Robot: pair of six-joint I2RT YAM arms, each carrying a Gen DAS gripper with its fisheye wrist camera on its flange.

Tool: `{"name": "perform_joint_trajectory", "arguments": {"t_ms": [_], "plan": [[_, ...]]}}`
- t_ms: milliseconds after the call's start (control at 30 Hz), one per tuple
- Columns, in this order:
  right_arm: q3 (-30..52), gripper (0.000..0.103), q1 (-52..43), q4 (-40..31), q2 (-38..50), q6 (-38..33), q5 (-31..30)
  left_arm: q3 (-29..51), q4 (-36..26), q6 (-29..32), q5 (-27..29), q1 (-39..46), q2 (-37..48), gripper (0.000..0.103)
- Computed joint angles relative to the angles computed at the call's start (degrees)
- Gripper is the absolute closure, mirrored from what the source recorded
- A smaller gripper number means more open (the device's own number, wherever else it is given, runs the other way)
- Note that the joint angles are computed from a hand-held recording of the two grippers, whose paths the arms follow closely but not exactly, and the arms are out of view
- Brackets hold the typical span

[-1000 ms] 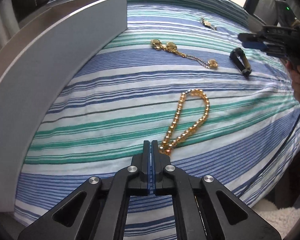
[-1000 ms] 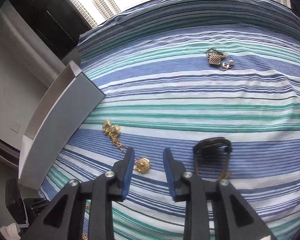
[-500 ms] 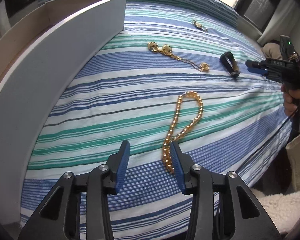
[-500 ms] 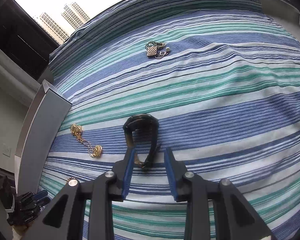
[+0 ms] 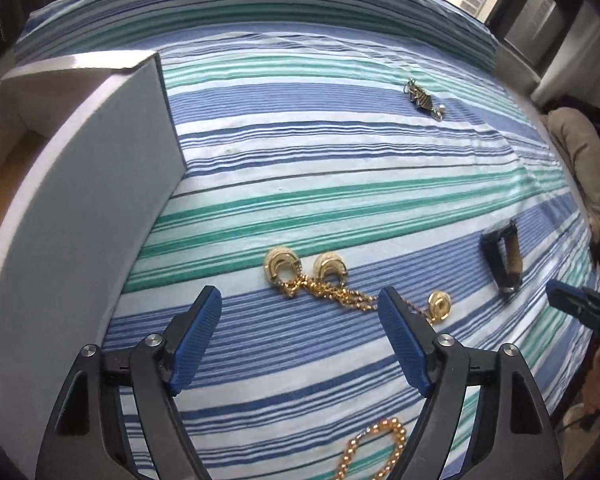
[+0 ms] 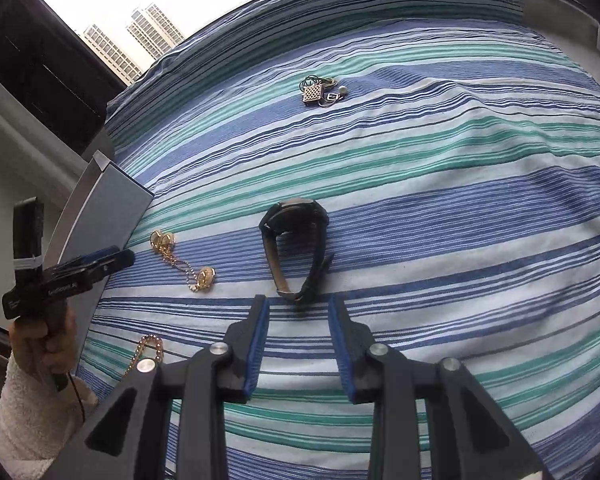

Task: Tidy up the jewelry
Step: 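Lower the open left tool onto the gold earring chain and close it, then carry the gold earrings and black watch into the white box and open both tools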

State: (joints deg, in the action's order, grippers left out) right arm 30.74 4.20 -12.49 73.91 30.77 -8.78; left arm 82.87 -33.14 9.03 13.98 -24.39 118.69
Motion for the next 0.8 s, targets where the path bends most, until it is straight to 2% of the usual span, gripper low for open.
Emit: {"name": "perform_joint_trajectory", "arguments": {"t_ms": [67, 100, 133, 200, 267, 333, 367, 400, 633, 800], "plan": [[-1.08, 0.071, 0.18, 0.20, -0.83, 0.56, -0.25, 2.57, -3.19, -2.53, -3.54, -1.67, 2.13, 0.028], [-1.65, 0.071, 0.30, 0.30, -1.28, 0.76, -0.33, 1.90, -3.32, -3.04, -3.02, -2.20, 1.87, 0.028], [-2.23, 0.071, 0.29, 0.47, -1.69, 0.74, -0.47, 0.80, -2.65, -3.08, -2.40, -2.91, 1.39, 0.028], [-3.16, 0.071, 0.22, 0.94, -1.99, 0.54, -0.62, -1.27, 0.08, -4.24, -5.79, -5.35, 0.89, 0.028], [-3.96, 0.071, -0.02, 1.71, -1.91, 0.42, -0.64, -2.71, 3.08, -6.17, -9.40, -7.22, 0.89, 0.033], [-4.56, 0.071, -0.58, 2.12, -2.26, 0.85, -0.90, -4.37, 6.73, -7.28, -12.08, -8.02, 0.14, 0.054], [-4.93, 0.071, -0.90, 2.30, -2.89, 1.09, -1.24, -5.03, 8.25, -7.28, -11.85, -7.67, -0.25, 0.079], [-5.26, 0.071, -1.08, 2.27, -3.65, 1.21, -1.49, -4.72, 8.08, -6.85, -10.09, -6.77, -0.21, 0.083], [-4.77, 0.071, -5.09, 0.51, -5.32, -0.67, -3.80, -1.45, -1.64, -4.85, 5.34, 2.24, -2.69, 0.084], [1.31, 0.071, -7.57, -0.55, 1.92, -2.24, -4.48, -1.85, -6.29, -2.48, 9.65, 5.83, -8.70, 0.084]]}}
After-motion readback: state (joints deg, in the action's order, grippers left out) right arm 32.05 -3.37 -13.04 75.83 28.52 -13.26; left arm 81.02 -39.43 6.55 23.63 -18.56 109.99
